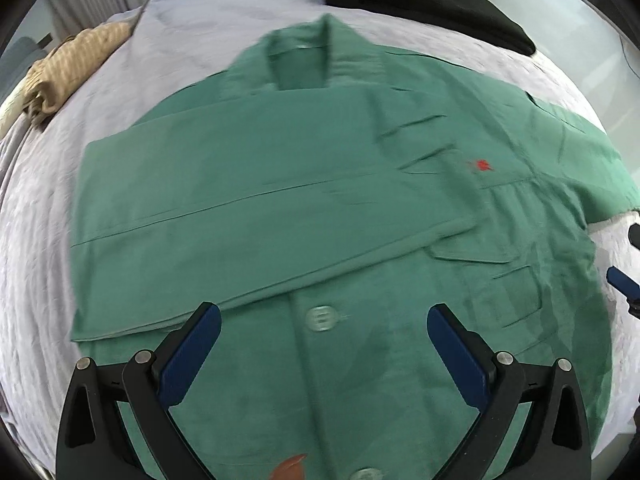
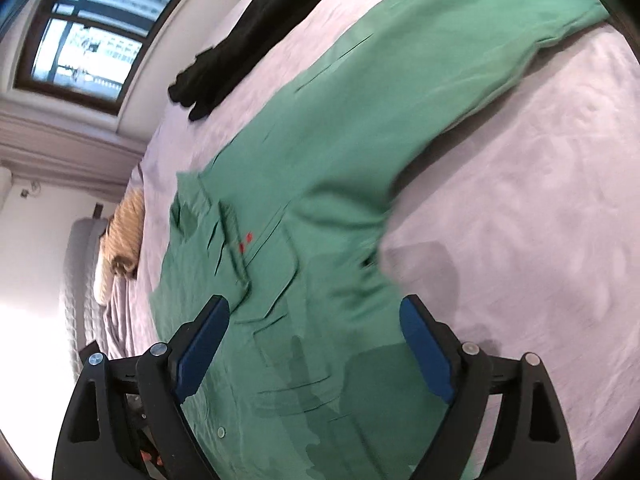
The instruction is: Fold large clothes
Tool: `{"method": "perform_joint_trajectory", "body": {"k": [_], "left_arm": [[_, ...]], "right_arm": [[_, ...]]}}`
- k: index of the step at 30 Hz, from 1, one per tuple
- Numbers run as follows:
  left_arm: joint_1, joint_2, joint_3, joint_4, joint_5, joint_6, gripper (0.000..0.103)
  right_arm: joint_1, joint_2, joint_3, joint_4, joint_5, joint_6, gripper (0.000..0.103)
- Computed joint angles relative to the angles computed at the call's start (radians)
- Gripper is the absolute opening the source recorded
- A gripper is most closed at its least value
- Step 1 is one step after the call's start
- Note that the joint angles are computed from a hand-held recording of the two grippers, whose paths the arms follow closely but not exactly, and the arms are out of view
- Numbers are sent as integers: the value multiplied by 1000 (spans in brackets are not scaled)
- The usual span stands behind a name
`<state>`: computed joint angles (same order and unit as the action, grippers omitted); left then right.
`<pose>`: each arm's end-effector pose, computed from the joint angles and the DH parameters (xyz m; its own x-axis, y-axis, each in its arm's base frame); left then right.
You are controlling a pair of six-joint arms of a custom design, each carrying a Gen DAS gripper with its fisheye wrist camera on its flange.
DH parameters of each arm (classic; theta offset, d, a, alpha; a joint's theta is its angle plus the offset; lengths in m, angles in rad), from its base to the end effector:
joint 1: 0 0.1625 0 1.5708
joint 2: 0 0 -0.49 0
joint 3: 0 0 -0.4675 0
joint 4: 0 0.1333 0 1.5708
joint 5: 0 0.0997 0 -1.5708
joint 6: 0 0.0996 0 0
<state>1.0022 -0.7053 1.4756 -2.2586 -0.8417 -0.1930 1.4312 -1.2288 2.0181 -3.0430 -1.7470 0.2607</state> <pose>-0.2635 -0.7832 0.0724 -0.6907 0.2784 -0.6674 0.4118 0.9101 -0.0465 0.0267 -0.6428 0.2791 -0.8993 0.4362 -0.0313 0.3516 0.6787 -0.6448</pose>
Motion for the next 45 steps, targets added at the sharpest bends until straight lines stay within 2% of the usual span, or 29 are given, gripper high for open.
{"method": "perform_joint_trajectory", "body": {"k": [3, 11, 17, 24, 28, 29, 30, 31, 32, 34, 37, 40, 45], "left_arm": [[-12, 24, -19, 19, -4, -1, 103], [-27, 85, -88, 77, -9, -51, 103], [-32, 121, -136, 108, -46, -44, 103], [-42, 153, -169, 104, -67, -28, 103], [-44, 155, -172, 98, -69, -32, 103], [-45, 150, -160, 93, -71, -38, 103], [-43, 148, -161, 97, -75, -43, 103], [-41, 145, -161, 101, -76, -46, 103], [-39, 140, -158, 103, -73, -49, 103], [-35, 129, -152, 101, -64, -51, 103], [-30, 106, -130, 71, -45, -48, 103], [-25, 81, -101, 39, -19, -40, 103], [-3, 30, -58, 4, 21, -67, 103]], "right_arm": [[-31, -29, 11, -3, 33, 22, 89], [-103, -106, 0, -15, -11, 48, 89], [-174, -125, -48, -49, 46, 81, 89], [-233, -92, -131, -73, 117, 135, 90], [-248, -74, -153, -113, 138, 219, 87], [-255, -75, -153, -115, 152, 245, 72], [-263, -75, -156, -108, 173, 274, 38], [-273, -78, -157, -90, 195, 303, 19], [-275, -77, -159, -84, 199, 317, 5], [-259, -78, -163, -85, 164, 290, 5], [-202, -67, -191, -70, 97, 186, 4], [-120, -34, -242, -41, 38, 46, 4], [36, 80, -359, 53, 5, -236, 4]]}}
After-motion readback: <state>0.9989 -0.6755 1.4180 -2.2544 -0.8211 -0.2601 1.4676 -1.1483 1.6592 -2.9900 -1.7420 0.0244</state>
